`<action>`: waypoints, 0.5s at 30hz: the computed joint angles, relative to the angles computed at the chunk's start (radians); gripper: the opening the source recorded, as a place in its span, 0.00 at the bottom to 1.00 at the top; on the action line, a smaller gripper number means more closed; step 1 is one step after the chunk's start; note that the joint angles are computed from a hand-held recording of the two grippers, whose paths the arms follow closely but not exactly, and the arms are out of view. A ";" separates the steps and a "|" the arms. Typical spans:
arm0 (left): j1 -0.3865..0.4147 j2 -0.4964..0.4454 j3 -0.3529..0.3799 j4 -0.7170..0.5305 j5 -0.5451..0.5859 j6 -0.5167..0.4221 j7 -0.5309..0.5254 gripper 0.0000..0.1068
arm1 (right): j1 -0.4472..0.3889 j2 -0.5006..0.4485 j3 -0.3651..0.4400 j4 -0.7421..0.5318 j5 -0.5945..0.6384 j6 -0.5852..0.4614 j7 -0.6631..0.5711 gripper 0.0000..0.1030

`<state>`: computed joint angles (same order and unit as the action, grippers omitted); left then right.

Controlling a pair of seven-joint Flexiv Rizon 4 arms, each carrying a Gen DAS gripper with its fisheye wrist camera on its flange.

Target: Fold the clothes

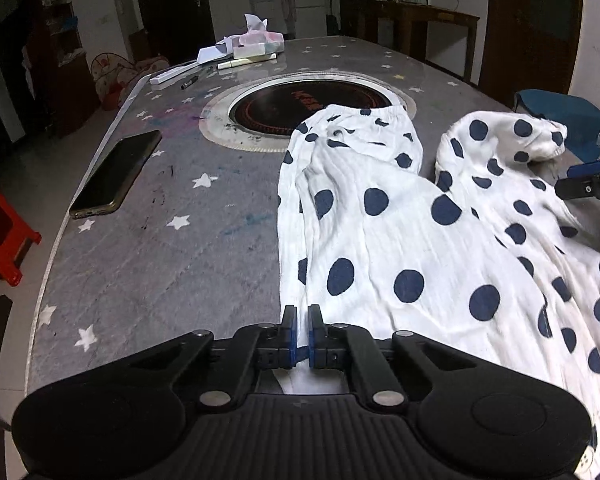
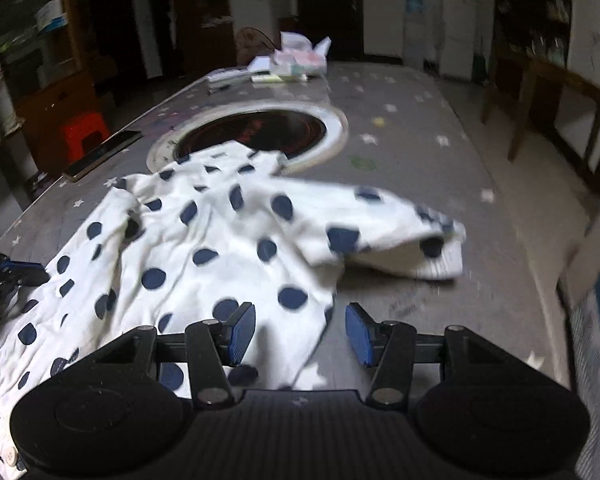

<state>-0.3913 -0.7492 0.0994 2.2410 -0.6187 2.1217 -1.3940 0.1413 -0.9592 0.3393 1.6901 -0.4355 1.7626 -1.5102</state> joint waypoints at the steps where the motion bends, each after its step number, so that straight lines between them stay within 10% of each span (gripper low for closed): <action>1: 0.000 0.004 0.000 0.004 0.001 -0.001 -0.001 0.06 | -0.007 -0.003 0.007 0.004 0.000 -0.004 0.000 0.49; 15: -0.071 0.029 -0.035 0.046 -0.029 0.097 0.079 0.28 | -0.048 0.085 0.025 0.248 -0.108 0.152 -0.098 0.48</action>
<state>-0.4624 -0.7200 0.0640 2.2869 -0.6475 2.2189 -1.3152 0.0928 -0.8742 0.3647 1.9381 -0.5432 1.9151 -1.6080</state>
